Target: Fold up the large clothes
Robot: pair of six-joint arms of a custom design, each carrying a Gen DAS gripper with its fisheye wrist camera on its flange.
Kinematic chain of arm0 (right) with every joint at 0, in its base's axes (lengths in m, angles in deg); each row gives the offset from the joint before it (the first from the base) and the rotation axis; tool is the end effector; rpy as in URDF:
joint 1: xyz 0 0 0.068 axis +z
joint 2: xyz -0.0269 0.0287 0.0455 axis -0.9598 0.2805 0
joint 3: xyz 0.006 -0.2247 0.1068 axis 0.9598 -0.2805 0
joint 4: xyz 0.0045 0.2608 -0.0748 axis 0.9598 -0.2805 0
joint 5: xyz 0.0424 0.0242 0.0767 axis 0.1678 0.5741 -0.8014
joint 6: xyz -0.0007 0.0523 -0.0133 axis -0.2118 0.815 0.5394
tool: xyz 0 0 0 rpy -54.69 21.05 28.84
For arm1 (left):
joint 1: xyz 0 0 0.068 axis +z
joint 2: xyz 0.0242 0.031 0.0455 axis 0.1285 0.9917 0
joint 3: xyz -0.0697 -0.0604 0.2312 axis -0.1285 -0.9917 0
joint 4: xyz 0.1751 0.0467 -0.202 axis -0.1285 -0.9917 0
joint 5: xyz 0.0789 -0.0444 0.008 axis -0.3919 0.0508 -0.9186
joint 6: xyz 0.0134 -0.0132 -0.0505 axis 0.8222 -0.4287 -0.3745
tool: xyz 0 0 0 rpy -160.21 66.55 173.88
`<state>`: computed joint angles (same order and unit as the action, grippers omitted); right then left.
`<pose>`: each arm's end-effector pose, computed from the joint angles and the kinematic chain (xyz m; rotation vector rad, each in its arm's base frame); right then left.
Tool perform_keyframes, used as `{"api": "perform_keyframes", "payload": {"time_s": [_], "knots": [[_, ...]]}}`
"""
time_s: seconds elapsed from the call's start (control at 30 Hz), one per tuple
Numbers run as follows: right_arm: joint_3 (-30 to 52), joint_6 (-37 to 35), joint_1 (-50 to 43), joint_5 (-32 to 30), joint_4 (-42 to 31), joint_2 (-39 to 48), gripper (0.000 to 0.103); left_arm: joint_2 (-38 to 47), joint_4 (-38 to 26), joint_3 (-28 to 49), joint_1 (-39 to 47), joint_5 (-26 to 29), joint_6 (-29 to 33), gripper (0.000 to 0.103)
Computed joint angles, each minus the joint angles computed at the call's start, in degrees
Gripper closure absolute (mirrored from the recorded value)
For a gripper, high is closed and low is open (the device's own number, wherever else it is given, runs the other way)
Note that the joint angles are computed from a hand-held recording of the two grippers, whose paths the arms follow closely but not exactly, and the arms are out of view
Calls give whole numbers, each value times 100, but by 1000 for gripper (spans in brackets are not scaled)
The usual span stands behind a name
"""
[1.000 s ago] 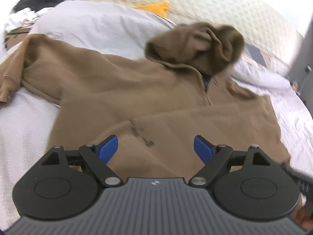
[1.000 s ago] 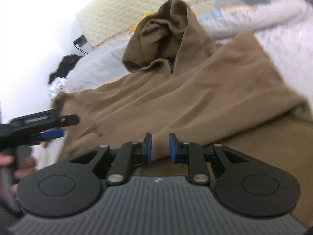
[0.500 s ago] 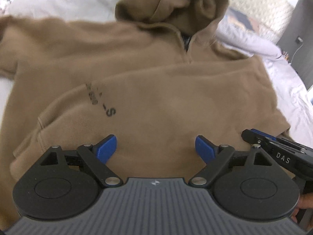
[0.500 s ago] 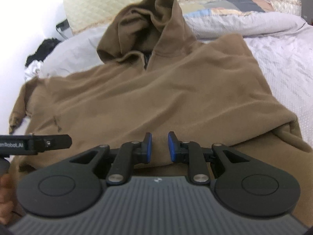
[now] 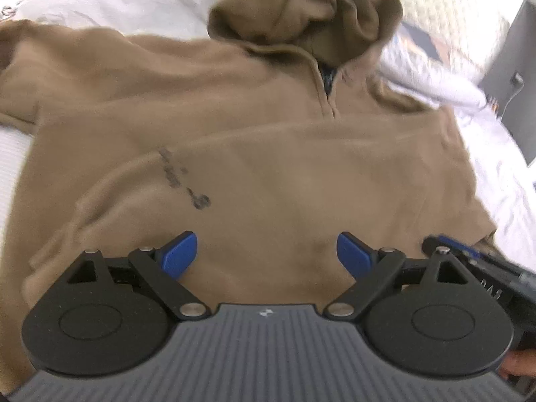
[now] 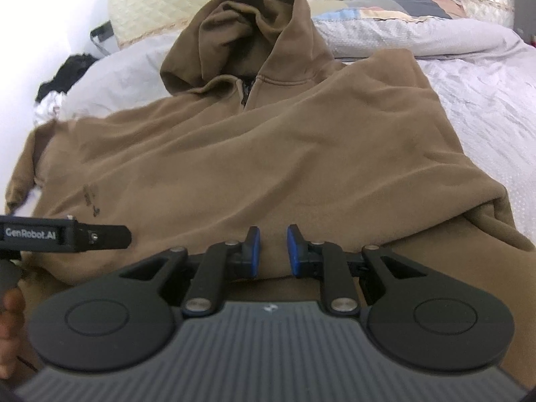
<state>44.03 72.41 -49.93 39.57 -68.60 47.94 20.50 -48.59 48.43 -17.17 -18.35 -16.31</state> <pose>0.2687 0.1090 0.1886 0.1700 2.1760 0.2224 0.3320 -0.1520 0.1756 0.1616 2.3610 -0.3610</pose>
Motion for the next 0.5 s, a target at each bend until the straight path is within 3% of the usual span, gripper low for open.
{"api": "perform_keyframes", "payload": {"time_s": [0.1,0.3,0.5], "knots": [[-108,50,148,252,-48,-198,80,-438,-175,-118,379,221,127,10],[-339,255,467,747,-153,-631,80,-936,-538,-44,1751,1236,397,10],[-363,217,730,1064,-318,-782,80,-695,-614,521,3067,1341,1123,10]]}}
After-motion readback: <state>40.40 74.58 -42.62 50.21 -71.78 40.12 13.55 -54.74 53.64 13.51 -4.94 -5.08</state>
